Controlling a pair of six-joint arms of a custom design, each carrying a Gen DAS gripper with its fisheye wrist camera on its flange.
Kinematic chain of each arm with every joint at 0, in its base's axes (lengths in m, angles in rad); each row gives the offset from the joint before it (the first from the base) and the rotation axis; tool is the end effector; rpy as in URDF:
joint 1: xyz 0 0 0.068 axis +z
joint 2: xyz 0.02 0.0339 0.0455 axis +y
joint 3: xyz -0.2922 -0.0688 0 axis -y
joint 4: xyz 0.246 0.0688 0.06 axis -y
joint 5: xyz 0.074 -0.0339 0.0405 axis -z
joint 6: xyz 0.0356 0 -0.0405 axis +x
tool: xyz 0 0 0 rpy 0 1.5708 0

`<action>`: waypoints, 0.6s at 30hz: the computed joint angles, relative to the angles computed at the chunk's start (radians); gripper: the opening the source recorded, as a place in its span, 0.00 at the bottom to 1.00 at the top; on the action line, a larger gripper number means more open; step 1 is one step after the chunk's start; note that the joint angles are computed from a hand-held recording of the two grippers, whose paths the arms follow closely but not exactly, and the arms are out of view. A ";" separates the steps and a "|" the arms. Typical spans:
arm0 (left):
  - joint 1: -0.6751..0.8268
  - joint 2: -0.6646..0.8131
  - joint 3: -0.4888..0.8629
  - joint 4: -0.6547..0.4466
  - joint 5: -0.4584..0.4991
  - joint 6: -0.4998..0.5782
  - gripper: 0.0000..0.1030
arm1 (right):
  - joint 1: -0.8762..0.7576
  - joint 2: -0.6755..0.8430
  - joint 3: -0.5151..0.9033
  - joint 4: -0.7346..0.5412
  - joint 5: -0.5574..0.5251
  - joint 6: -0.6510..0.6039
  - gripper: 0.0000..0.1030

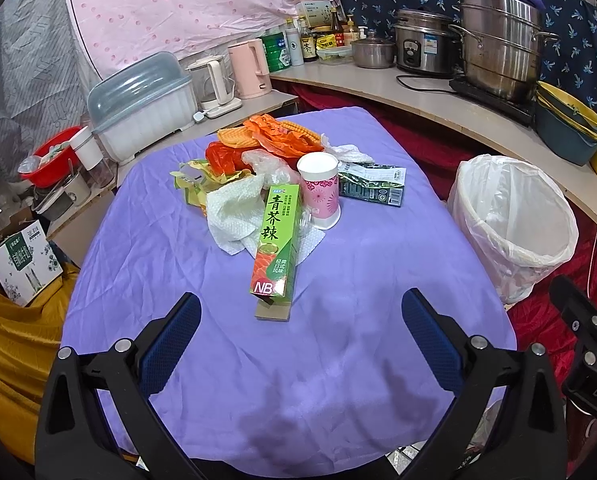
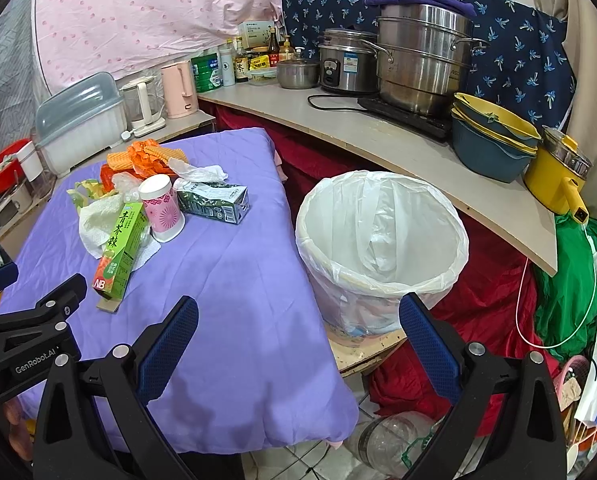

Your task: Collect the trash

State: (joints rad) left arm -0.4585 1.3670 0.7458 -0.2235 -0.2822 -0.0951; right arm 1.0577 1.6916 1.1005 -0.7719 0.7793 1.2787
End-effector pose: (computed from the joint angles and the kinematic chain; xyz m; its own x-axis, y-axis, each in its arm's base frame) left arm 0.2444 -0.1096 0.2244 -0.6921 0.2399 -0.6807 0.1945 0.9702 0.1442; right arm 0.1756 0.2608 0.2191 -0.6637 0.2099 -0.7179 0.3020 0.9533 -0.0005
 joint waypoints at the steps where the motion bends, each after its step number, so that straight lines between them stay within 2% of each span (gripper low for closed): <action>1: 0.001 0.000 0.002 -0.001 0.001 0.001 0.93 | 0.000 -0.001 -0.003 0.001 0.000 0.000 0.93; 18: 0.007 -0.002 0.005 -0.004 0.006 0.003 0.93 | -0.001 0.007 0.009 -0.004 0.002 -0.005 0.93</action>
